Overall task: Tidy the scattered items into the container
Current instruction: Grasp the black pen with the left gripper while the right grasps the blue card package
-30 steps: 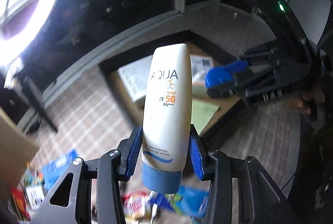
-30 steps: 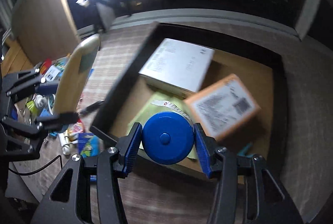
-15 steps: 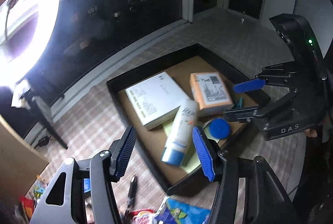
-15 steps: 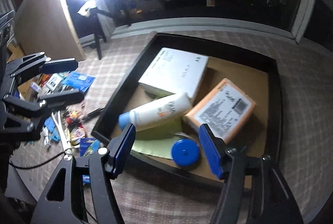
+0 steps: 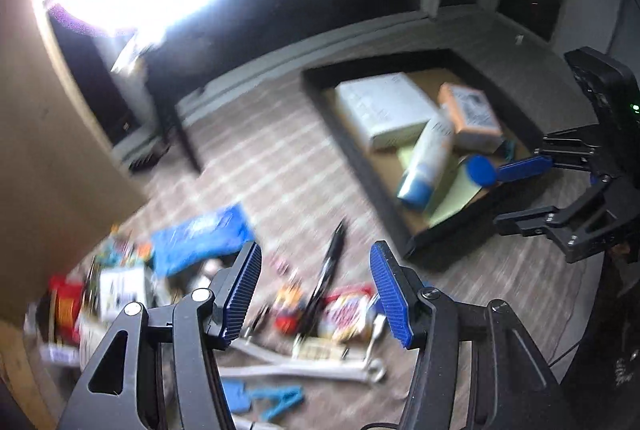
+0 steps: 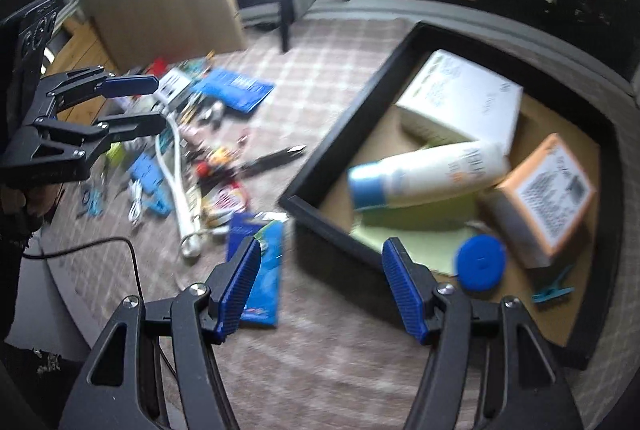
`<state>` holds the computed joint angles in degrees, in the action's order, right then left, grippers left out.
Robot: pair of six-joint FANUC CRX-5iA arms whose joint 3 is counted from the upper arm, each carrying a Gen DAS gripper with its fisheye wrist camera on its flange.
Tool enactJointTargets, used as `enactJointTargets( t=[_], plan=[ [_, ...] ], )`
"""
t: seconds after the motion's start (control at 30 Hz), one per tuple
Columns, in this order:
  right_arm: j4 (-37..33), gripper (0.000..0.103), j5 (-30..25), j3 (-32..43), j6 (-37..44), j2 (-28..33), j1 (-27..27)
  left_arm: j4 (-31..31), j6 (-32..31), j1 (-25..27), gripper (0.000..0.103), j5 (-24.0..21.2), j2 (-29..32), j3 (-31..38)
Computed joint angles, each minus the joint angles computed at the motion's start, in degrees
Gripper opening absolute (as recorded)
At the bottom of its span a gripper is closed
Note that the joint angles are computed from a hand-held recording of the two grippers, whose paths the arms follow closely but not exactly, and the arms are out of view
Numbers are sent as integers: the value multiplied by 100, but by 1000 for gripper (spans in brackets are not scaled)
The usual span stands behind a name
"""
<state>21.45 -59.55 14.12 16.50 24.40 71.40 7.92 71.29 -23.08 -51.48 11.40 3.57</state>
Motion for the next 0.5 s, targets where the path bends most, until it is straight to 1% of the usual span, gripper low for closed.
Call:
enactJointTargets(
  t=[0.13, 0.17, 0.2, 0.27, 0.3, 0.37, 0.5],
  plan=[
    [-326, 62, -1, 359, 295, 311, 6, 2, 401, 216, 54, -120, -86, -322],
    [-396, 62, 31, 428, 344, 377, 4, 101, 528, 315, 54, -133, -91, -433],
    [-463, 62, 52, 484, 386, 430, -2, 223, 597, 401, 52, -123, -108, -542],
    [-566, 62, 34, 615, 466, 547, -8, 469, 576, 528, 52, -66, -112, -726],
    [-613, 62, -6, 697, 518, 621, -9, 486, 548, 533, 52, -46, -96, -758],
    [-700, 62, -76, 822, 600, 734, -15, 332, 521, 446, 51, -102, 25, -642],
    [-920, 62, -257, 1089, 777, 980, -63, 114, 167, 165, 48, -275, 375, -238]
  ],
)
